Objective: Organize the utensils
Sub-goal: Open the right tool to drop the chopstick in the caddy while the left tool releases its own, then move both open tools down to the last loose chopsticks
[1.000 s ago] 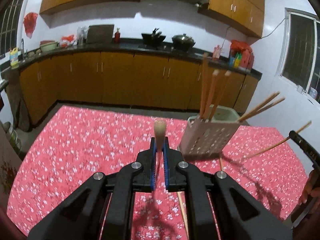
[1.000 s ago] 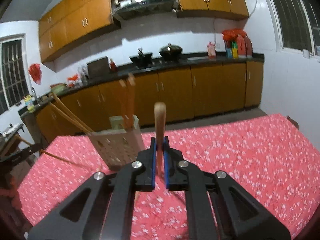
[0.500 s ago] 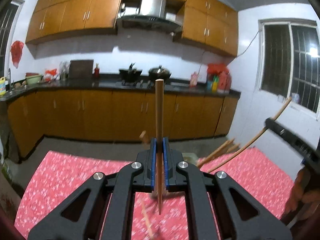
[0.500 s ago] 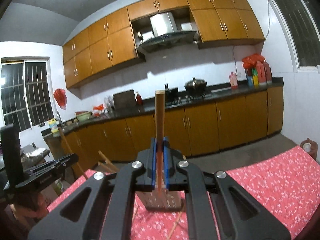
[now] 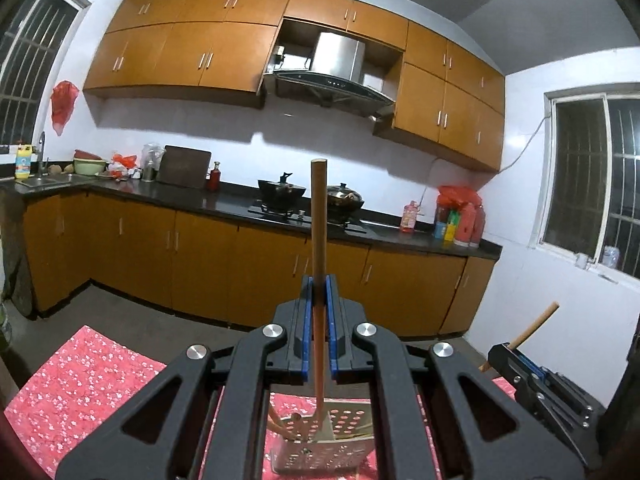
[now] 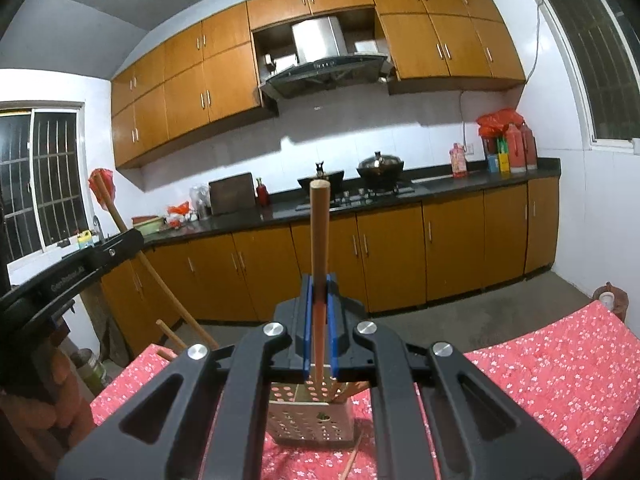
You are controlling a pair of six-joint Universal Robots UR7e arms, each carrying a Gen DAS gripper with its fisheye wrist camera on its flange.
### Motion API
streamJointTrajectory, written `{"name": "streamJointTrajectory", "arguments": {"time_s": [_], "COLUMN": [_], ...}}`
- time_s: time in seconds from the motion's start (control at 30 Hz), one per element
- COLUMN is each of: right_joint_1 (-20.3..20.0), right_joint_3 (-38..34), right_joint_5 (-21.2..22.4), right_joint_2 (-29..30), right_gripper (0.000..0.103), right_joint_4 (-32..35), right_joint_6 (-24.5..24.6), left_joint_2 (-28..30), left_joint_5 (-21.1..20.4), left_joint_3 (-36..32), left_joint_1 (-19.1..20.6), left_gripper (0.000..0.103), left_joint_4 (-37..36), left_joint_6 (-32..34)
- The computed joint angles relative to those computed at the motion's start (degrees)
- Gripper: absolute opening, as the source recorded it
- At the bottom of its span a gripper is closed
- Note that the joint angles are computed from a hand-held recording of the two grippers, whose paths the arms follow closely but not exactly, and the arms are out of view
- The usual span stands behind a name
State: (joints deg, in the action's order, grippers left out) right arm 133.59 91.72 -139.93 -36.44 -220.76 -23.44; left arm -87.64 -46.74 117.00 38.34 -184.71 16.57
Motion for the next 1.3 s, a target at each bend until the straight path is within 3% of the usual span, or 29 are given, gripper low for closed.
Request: {"name": "streamJointTrajectory", "arguments": {"time_s": [0.3, 0.4, 0.5, 0.73, 0.87, 0.97, 1.07, 1.17, 1.3], "right_joint_1": [-1.6, -1.4, -1.1, 0.7, 1.4, 0.5, -1.8, -4.2, -5.8], "right_joint_3": [-0.1, 0.3, 0.9, 4.8, 9.0, 13.1, 17.4, 20.8, 21.7], "right_joint_5": [0.1, 0.4, 0.6, 0.1, -2.4, -4.7, -6.0, -4.2, 0.7], "right_joint_2": [0.9, 0.9, 0.6, -1.0, -2.0, -2.7, -3.6, -4.1, -1.9], "right_gripper": [0.01, 0.01, 0.01, 0.01, 0.014, 0.017, 0.018, 0.018, 0.021], "right_joint_4": [6.6, 5.7, 4.4, -0.9, -3.1, -0.9, 8.0, 18.2, 26.6], "right_joint_6": [4.5, 4.4, 4.2, 2.6, 4.1, 9.5, 20.3, 30.7, 38.1], "left_joint_2": [1.8, 0.9, -0.2, -4.7, -9.9, -12.8, -14.8, -15.6, -17.0], "left_joint_5": [-1.9, -2.3, -1.8, -1.1, 1.1, 3.2, 5.1, 6.0, 4.1], "left_joint_3": [0.8, 1.1, 1.5, 3.6, 6.9, 9.3, 11.6, 13.2, 14.6], "left_joint_1": [3.3, 3.6, 3.0, 0.9, 0.0, 0.7, 2.6, 5.5, 8.9], "left_gripper": [0.007, 0.011, 0.028, 0.028, 0.03, 0.031, 0.035, 0.035, 0.035], "left_joint_4": [4.6, 4.6, 3.4, 3.7, 6.8, 10.1, 15.2, 22.1, 31.7], "left_joint_6": [-3.3, -3.8, -3.2, -3.2, -5.2, -6.7, -9.4, -13.5, -19.5]}}
